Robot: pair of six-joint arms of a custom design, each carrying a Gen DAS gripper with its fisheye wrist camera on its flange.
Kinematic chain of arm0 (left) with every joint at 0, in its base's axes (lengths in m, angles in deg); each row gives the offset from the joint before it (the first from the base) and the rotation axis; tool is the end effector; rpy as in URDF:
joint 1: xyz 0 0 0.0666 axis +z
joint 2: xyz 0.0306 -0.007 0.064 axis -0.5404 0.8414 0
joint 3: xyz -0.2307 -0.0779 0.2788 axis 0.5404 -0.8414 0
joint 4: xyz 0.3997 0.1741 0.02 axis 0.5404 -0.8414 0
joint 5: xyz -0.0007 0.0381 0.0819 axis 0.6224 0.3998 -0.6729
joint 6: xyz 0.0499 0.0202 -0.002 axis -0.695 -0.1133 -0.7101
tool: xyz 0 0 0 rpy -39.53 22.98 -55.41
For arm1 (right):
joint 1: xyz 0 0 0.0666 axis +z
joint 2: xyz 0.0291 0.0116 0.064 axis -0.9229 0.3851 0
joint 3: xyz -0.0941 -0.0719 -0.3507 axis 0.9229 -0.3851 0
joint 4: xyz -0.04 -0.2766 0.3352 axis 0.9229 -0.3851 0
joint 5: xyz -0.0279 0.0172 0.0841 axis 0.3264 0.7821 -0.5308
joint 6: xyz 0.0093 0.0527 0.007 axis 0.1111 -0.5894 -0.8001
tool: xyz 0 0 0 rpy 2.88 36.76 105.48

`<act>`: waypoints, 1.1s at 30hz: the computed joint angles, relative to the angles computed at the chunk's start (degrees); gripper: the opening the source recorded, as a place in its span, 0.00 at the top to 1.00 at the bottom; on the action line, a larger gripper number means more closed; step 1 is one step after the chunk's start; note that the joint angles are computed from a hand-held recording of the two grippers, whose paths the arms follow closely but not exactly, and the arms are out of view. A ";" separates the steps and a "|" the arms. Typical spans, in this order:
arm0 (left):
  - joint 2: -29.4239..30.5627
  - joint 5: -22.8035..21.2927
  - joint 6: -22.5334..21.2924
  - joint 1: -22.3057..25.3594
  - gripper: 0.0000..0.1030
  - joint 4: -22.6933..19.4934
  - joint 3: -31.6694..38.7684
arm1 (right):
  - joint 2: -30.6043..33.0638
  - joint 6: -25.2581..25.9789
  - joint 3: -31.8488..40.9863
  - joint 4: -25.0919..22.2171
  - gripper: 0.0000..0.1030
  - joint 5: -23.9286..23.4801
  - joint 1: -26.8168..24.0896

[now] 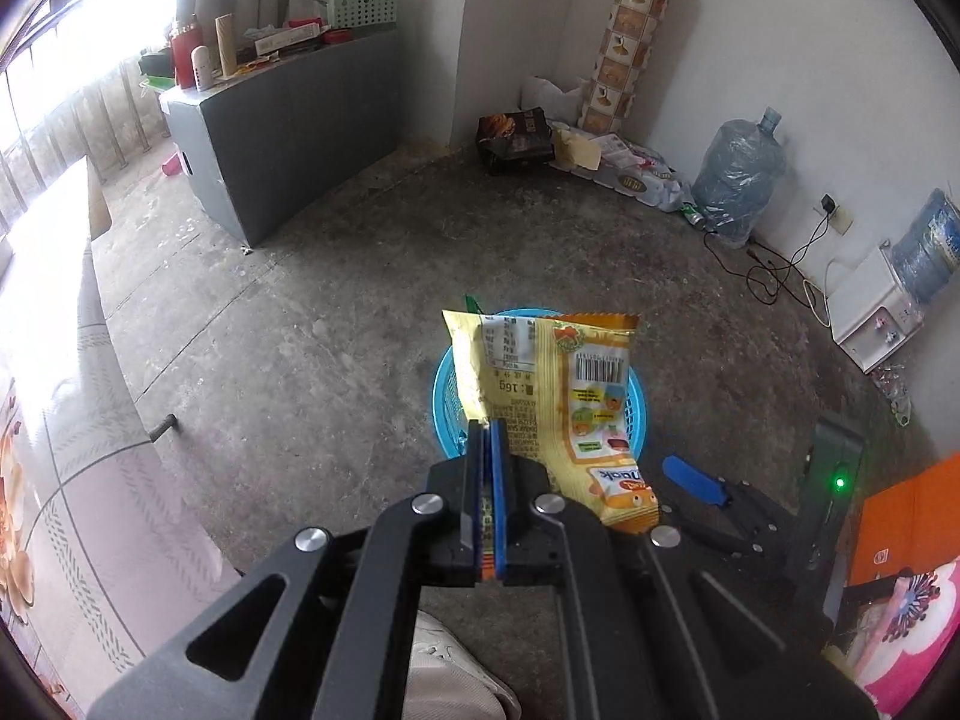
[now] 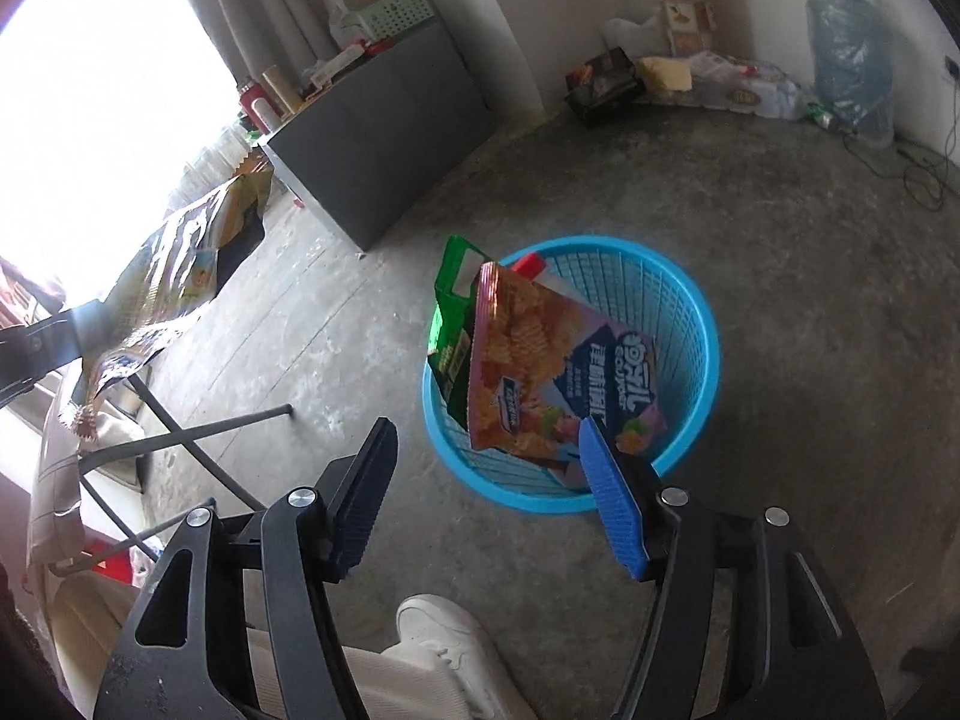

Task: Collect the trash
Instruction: 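Open the right gripper to drop the orange bag while the left drops the yellow bag, then bring both tools back over the table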

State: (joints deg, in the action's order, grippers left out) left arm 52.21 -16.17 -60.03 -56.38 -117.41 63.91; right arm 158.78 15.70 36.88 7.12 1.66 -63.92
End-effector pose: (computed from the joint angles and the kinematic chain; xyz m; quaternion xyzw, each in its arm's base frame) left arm 0.5245 -0.2304 0.5019 0.0862 0.9574 -0.0884 0.2611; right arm 0.4756 0.0388 0.4568 0.0595 0.9463 0.1917 0.2534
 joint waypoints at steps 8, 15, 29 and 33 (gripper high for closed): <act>7.25 2.40 -0.06 -2.15 0.98 -3.62 6.15 | -6.77 -3.57 -5.79 -3.12 0.39 -2.42 -4.93; 16.71 0.34 0.30 -5.48 0.86 -4.92 15.04 | -9.66 -7.17 -8.35 -5.29 0.39 -2.73 -7.32; 6.49 -3.64 1.62 -4.93 0.32 -2.93 8.20 | -11.08 -6.62 -7.92 -6.43 0.35 -2.22 -5.20; -0.43 -1.96 1.23 -3.17 0.25 -1.33 3.79 | -11.68 -5.65 -5.95 -6.05 0.23 0.95 -2.57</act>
